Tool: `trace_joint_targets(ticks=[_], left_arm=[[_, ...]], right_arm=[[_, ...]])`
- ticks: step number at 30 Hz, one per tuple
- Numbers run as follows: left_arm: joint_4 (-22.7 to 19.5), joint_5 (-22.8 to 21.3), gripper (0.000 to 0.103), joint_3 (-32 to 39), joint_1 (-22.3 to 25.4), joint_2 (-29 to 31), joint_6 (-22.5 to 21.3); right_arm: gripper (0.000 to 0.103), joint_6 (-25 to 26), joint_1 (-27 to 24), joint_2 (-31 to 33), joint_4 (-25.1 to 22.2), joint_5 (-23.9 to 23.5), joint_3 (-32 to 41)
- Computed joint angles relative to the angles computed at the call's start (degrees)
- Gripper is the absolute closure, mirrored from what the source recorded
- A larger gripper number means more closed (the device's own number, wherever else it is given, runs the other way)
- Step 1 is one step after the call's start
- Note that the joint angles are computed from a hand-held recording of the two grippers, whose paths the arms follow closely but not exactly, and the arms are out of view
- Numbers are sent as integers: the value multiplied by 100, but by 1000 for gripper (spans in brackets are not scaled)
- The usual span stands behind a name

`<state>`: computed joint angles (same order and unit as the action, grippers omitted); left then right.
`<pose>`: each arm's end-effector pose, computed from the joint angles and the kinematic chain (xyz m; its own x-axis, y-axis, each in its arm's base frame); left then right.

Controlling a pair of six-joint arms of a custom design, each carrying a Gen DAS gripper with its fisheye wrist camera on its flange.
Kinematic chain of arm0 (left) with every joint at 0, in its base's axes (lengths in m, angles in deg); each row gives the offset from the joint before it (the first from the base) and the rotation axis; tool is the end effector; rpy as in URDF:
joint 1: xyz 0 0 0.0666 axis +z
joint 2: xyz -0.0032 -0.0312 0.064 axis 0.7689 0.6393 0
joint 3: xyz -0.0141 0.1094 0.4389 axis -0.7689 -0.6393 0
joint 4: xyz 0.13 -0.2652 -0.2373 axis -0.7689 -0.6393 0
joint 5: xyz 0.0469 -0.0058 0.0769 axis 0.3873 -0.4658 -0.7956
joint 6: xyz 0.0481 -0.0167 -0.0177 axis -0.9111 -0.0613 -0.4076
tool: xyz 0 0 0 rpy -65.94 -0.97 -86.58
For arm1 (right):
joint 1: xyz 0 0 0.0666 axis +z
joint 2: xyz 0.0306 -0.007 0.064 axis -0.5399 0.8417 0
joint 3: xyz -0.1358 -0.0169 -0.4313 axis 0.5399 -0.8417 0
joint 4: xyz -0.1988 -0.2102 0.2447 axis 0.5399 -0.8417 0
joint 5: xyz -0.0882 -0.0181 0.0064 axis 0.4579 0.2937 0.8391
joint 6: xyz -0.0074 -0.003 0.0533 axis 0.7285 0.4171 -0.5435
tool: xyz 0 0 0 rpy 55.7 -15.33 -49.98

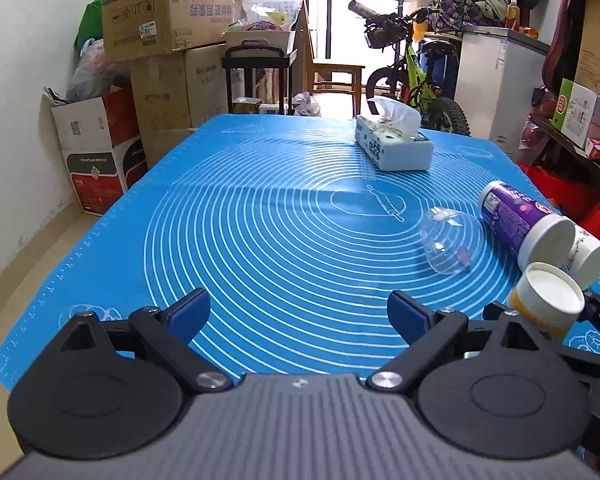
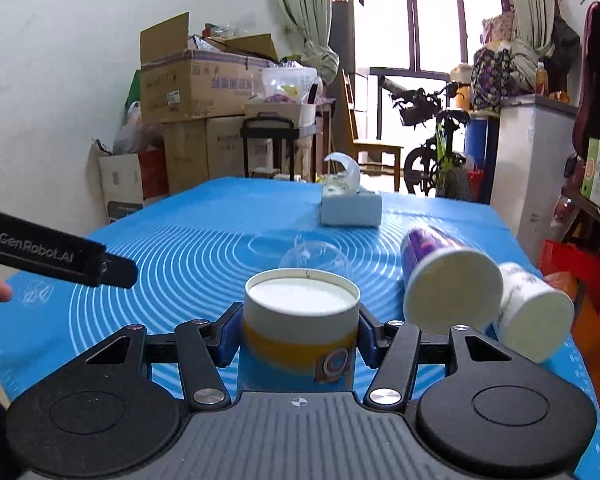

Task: Flip cup upside down
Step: 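Lift the printed cup with the right gripper and rotate it upright, then lower the upright cup onto the mat and open the right gripper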

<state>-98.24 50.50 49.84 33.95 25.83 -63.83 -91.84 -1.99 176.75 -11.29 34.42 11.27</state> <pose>0.5517 -0.1638 0.4003 -0.5644 0.2044 -0.7998 0.3393 0.9407 0.0009 0.4780 0.2611 0.3500 -0.4159 0.0682 -0.9068 0.1011 0.9945 0.0285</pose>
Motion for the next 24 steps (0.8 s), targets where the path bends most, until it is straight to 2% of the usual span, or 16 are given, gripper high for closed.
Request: trace_joint_targets(ticks=[3, 5, 7, 11, 20, 24], left_arm=[[14, 38, 8, -69, -16, -24, -41], [39, 86, 8, -117, -14, -51, -51], [61, 147, 8, -176, -3, -105, -48], [131, 231, 8, -350, 3, -270, -130], [202, 498, 8, -1076, -69, -855, -328], [195, 556, 8, -1355, -102, -1085, -567]], right_arm=[[43, -131, 89, -108, -55, 12, -155], [38, -162, 120, -134, -168, 47, -148], [23, -251, 140, -190, -253, 61, -159], [6, -483, 238, -487, -246, 159, -374], [5, -1881, 643, -1198, -1480, 492, -734], [5, -2241, 874, -1315, -1984, 787, -807]])
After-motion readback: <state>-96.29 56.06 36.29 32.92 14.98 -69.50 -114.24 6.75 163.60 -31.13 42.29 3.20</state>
